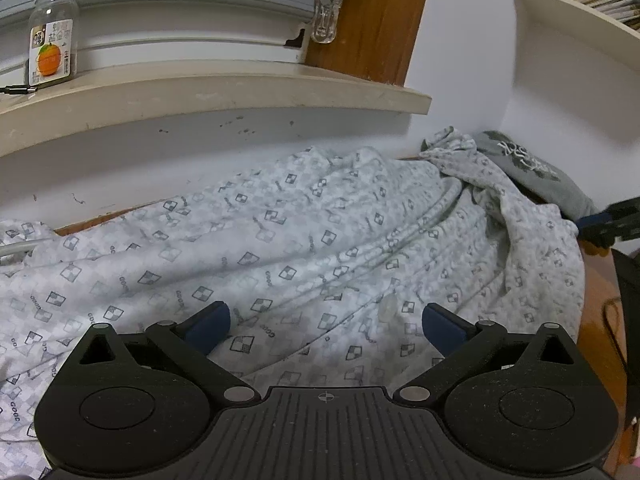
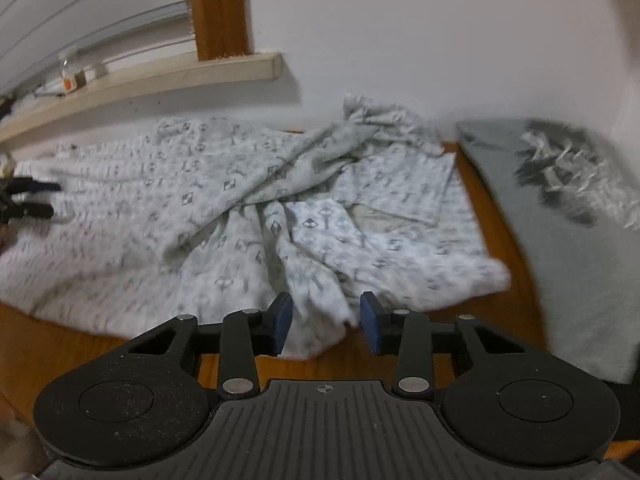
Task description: Fold clothes
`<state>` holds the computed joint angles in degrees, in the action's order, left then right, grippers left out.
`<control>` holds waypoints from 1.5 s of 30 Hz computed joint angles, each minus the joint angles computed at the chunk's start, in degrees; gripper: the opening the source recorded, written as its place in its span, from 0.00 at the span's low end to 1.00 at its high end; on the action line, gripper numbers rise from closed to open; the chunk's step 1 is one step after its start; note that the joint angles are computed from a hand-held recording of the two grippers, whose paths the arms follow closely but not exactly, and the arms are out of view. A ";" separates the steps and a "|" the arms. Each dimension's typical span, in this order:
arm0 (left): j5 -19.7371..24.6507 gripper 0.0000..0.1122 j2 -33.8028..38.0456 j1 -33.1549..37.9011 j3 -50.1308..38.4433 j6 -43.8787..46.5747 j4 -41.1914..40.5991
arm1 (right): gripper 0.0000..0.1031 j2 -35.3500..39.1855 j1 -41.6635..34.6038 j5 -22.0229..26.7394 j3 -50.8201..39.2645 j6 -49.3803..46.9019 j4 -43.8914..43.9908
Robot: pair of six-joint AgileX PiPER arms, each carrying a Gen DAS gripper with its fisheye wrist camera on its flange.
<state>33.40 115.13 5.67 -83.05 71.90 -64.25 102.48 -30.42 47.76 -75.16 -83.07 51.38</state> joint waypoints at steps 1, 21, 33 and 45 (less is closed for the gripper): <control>-0.21 0.91 0.00 -0.17 -0.01 -0.13 0.24 | 0.38 -2.42 -0.86 0.38 1.41 -0.83 0.25; 1.37 0.92 0.44 0.57 -0.32 0.75 -1.47 | 0.14 7.81 -1.05 -2.32 4.45 -16.04 21.34; 1.46 0.92 0.68 0.84 -0.42 1.17 -1.98 | 0.29 -2.24 -1.35 -14.02 11.32 -13.59 19.43; -4.34 0.92 -3.39 -0.59 5.89 2.49 -2.97 | 0.47 0.47 6.16 -6.84 15.83 -29.34 41.12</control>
